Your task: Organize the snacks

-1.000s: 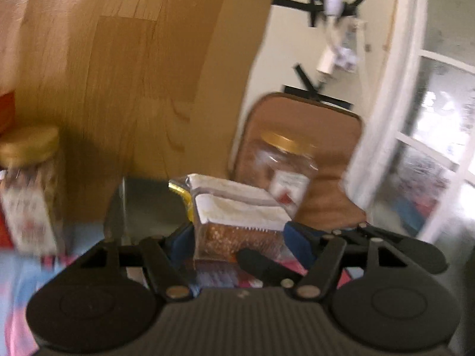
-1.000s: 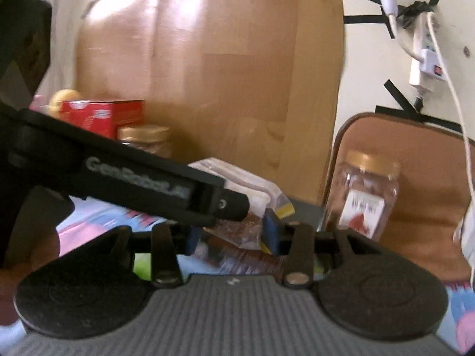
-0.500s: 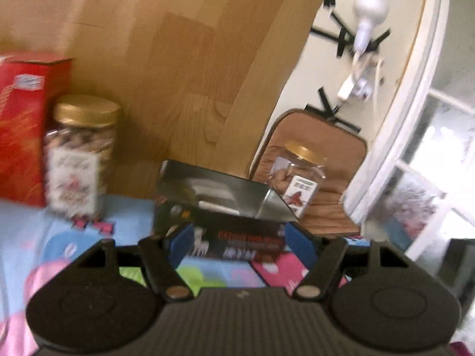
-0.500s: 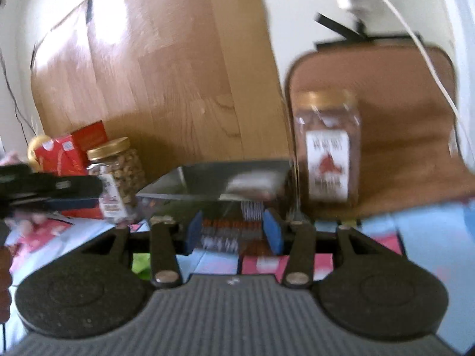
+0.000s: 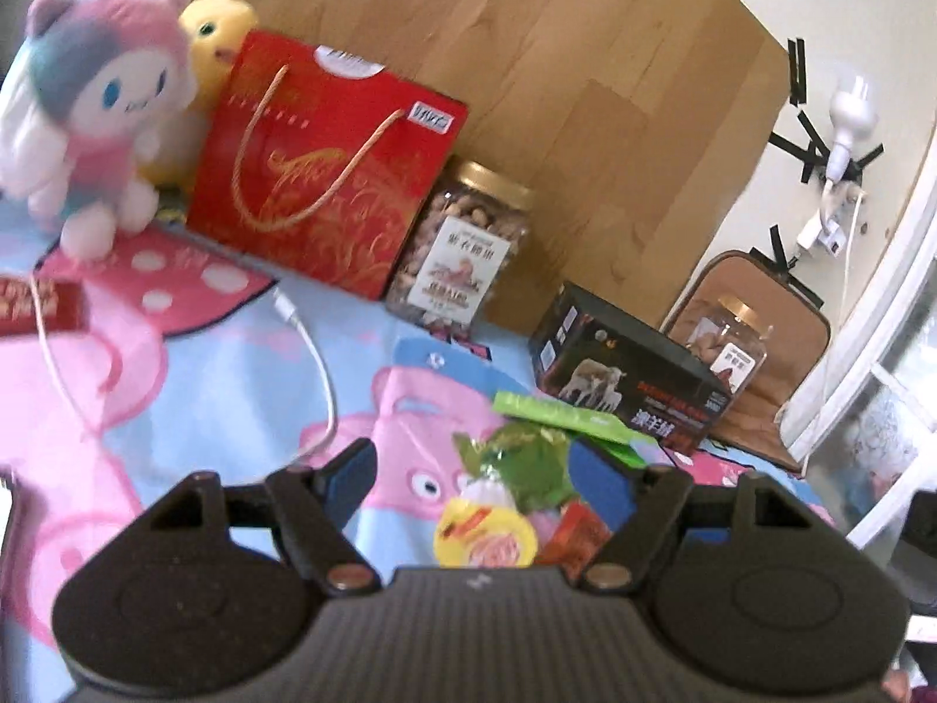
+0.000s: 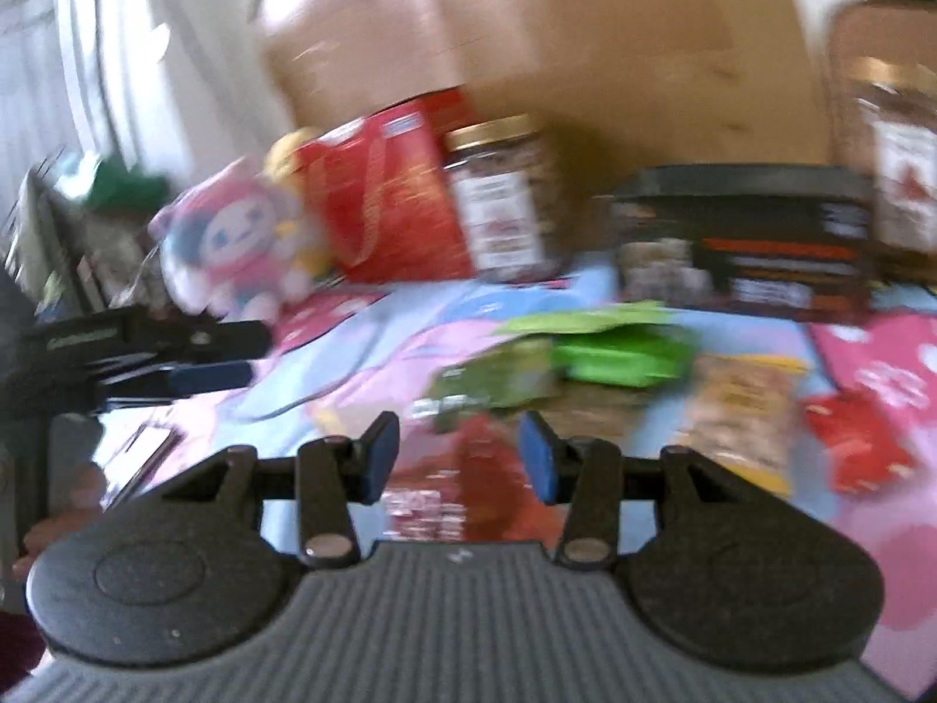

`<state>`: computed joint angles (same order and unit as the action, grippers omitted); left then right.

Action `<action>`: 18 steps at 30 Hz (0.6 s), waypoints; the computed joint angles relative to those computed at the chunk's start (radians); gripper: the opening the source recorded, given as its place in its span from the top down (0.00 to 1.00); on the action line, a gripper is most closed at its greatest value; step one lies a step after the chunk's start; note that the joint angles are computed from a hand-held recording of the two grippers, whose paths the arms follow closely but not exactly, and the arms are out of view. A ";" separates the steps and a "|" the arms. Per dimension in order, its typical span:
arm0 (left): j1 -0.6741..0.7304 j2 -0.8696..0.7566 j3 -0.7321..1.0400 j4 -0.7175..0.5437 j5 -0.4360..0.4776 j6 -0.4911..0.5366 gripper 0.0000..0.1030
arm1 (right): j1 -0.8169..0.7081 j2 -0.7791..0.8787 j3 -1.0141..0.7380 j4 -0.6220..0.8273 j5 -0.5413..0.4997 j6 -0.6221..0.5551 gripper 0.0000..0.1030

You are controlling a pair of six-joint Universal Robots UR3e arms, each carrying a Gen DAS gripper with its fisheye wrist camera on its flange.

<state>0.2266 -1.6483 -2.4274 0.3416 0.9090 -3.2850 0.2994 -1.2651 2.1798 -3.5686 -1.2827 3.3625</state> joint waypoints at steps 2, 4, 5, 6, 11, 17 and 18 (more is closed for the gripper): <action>0.035 -0.010 -0.026 0.007 -0.049 0.010 0.28 | 0.061 0.037 -0.090 0.064 -0.031 -0.050 0.53; 0.032 -0.050 -0.011 0.015 -0.062 0.003 0.28 | 0.117 0.089 -0.185 0.125 -0.079 -0.103 0.53; 0.033 -0.062 -0.013 0.020 -0.071 0.006 0.28 | 0.142 0.113 -0.238 0.169 -0.102 -0.126 0.53; 0.034 -0.079 -0.003 0.016 -0.086 0.011 0.28 | 0.155 0.139 -0.287 0.210 -0.113 -0.144 0.53; -0.007 -0.163 0.055 0.016 -0.101 0.044 0.26 | 0.191 0.223 -0.419 0.328 -0.164 -0.187 0.52; -0.066 -0.236 0.143 -0.054 -0.062 0.059 0.48 | 0.209 0.276 -0.504 0.392 -0.191 -0.162 0.52; -0.075 -0.240 0.143 -0.044 -0.043 0.055 0.53 | 0.208 0.277 -0.505 0.393 -0.191 -0.161 0.52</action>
